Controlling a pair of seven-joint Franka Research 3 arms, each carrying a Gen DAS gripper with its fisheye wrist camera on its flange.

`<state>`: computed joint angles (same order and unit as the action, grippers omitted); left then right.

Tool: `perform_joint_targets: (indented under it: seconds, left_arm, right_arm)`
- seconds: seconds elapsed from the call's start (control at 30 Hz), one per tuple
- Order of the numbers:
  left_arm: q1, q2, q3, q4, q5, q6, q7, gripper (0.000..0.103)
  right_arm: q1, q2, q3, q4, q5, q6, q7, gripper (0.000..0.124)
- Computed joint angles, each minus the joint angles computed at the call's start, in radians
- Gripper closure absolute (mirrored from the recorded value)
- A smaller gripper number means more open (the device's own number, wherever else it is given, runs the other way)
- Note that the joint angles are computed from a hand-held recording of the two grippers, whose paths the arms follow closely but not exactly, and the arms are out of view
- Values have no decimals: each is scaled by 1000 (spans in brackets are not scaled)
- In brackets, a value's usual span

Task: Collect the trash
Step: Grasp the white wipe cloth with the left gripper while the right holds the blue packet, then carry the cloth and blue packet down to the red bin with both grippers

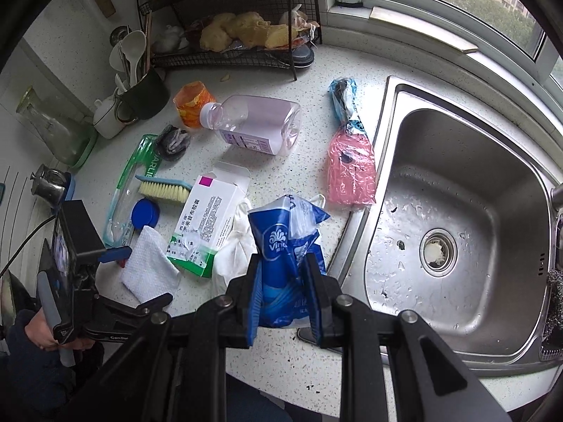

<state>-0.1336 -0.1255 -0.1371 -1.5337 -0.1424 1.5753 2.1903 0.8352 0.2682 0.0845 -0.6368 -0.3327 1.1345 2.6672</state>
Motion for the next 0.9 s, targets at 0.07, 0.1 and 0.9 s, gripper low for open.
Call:
perform_joint_targets:
  seconds: [0.07,0.1,0.9]
  left_arm:
    - [-2,-6,-2,-5,1,0,-3,6]
    - [-4,-10,-3,-11,-1,3,-1,7]
    - [22,-49,38,75,-139,-97,-54,96]
  right_arm:
    - [-7,-28,3,-51,11,24,22,103]
    - [-14,-42,8,-76,16,38,32,103]
    - [-37,-116,88,-201,9,113,91,103]
